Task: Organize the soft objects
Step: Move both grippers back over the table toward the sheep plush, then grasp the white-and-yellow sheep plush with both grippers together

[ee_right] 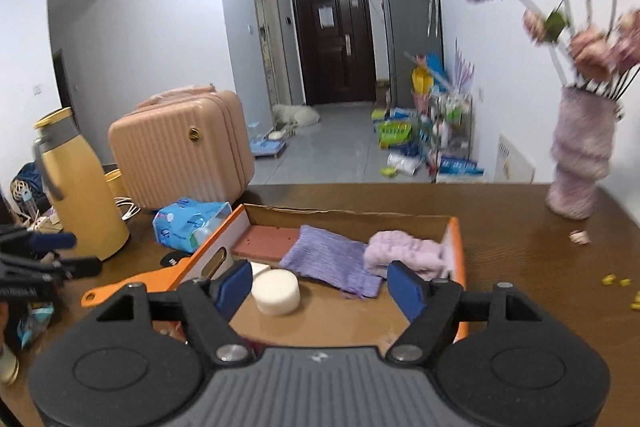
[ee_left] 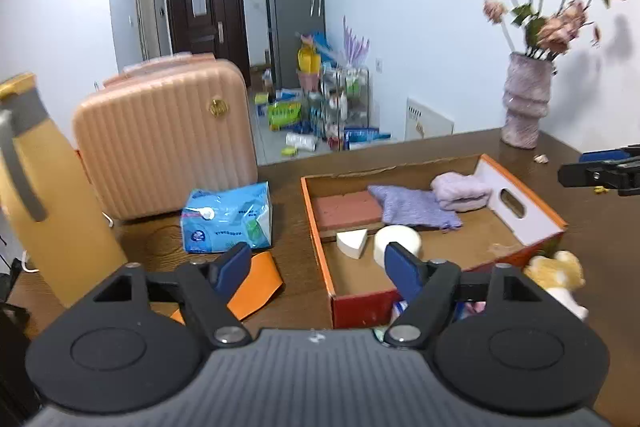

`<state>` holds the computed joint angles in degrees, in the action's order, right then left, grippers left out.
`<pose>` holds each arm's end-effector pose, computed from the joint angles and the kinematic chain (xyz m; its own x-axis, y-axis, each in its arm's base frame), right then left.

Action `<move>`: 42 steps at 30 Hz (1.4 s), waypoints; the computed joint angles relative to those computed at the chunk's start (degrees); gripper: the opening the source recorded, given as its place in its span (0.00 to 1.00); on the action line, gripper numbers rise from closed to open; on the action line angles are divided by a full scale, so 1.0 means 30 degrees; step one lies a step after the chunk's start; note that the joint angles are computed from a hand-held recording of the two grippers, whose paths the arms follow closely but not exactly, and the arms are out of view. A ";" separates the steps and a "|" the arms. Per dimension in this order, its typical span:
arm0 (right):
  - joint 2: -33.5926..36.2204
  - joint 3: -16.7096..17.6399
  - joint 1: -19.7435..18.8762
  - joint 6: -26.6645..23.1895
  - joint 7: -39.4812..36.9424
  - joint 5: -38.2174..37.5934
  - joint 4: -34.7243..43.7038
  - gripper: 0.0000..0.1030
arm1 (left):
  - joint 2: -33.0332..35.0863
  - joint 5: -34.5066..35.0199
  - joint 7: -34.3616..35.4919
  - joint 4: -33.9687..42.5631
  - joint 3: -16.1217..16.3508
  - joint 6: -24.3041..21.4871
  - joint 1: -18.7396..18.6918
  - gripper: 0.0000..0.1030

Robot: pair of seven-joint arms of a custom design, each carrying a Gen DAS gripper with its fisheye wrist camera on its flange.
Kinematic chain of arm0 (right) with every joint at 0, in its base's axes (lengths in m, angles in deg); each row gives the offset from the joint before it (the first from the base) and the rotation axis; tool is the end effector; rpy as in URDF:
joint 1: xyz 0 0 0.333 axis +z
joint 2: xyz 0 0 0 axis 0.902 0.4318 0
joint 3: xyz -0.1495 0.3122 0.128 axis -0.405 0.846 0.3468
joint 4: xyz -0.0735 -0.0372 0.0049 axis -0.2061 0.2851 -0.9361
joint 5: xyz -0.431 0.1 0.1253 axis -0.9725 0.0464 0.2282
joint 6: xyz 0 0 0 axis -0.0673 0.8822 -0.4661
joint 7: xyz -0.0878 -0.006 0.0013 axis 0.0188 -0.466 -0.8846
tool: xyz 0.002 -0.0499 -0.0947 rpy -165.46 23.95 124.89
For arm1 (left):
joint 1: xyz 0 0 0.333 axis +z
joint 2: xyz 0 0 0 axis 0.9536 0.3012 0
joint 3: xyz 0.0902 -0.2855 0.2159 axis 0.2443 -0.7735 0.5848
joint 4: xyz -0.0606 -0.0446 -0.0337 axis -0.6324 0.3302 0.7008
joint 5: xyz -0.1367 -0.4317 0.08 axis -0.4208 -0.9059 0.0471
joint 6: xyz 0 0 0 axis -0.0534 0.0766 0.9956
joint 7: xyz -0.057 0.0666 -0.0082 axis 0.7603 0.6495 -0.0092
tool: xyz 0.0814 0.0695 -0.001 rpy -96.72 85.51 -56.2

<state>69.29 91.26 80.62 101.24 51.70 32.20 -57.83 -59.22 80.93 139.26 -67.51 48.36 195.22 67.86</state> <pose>0.6061 0.2538 0.5962 0.2586 -0.9530 -0.1577 -0.5139 0.0025 -0.8579 0.5910 -0.2203 0.5992 -0.1851 -0.9802 -0.0698 -0.4933 0.1541 -0.8561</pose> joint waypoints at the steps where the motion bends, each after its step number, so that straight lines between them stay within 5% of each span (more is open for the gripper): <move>1: -0.0608 0.0054 -0.0228 0.0384 0.1372 -0.1504 -0.0664 0.75 | -0.0628 0.0786 -0.0826 -0.0564 -0.0166 0.0229 0.0163 0.77; 5: -0.2861 0.2573 -0.3202 0.2111 0.4584 -0.4761 -0.3227 0.78 | -0.2958 0.4557 -0.5019 -0.2602 -0.1857 0.1413 0.1845 0.78; 9: -0.4934 0.2574 -0.2783 0.3728 0.4045 -0.3513 -0.6109 0.78 | -0.5738 0.6882 -0.9254 -0.4794 -0.4612 0.3591 0.4811 0.82; 12: -0.6319 0.2315 -0.2015 0.4843 0.3470 -0.2969 -0.8110 0.79 | -0.8581 0.6631 -1.1331 -0.6780 -0.7426 0.5641 0.7775 0.84; 16: -0.8761 0.4616 -0.3383 0.5568 0.2852 -0.1444 -1.0784 0.79 | -1.1817 0.4974 -1.2163 -0.9074 -0.9171 0.5467 0.8416 0.86; 20: -1.1664 0.8144 -0.5529 0.5325 0.2885 0.0892 -1.2978 0.81 | -1.2780 0.3257 -1.2265 -1.1105 -0.7705 0.5298 0.5691 0.86; 24: -1.3560 0.9318 -0.5014 0.5326 0.3509 0.2933 -1.4806 0.81 | -1.3296 0.2509 -1.1128 -1.2588 -0.6055 0.4878 0.2785 0.87; 27: -1.4448 1.0343 -0.4980 0.5118 0.3338 0.3924 -1.5504 0.81 | -1.3406 0.1955 -1.0224 -1.3006 -0.5657 0.4437 0.1839 0.87; 33: -1.3965 1.0962 -0.4978 0.5350 0.2724 0.5677 -1.5504 0.81 | -1.2627 0.0643 -0.9050 -1.2866 -0.6303 0.4789 0.2427 0.87; 42: -1.1487 1.2485 -0.6850 0.6470 0.1658 0.8383 -1.4765 0.76 | -0.9232 -0.1255 -0.6939 -1.1434 -0.7434 0.4894 0.3529 0.86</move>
<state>34.83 128.72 60.07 120.65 56.67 57.35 -102.12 -86.92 77.17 118.44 -101.81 26.06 209.90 78.45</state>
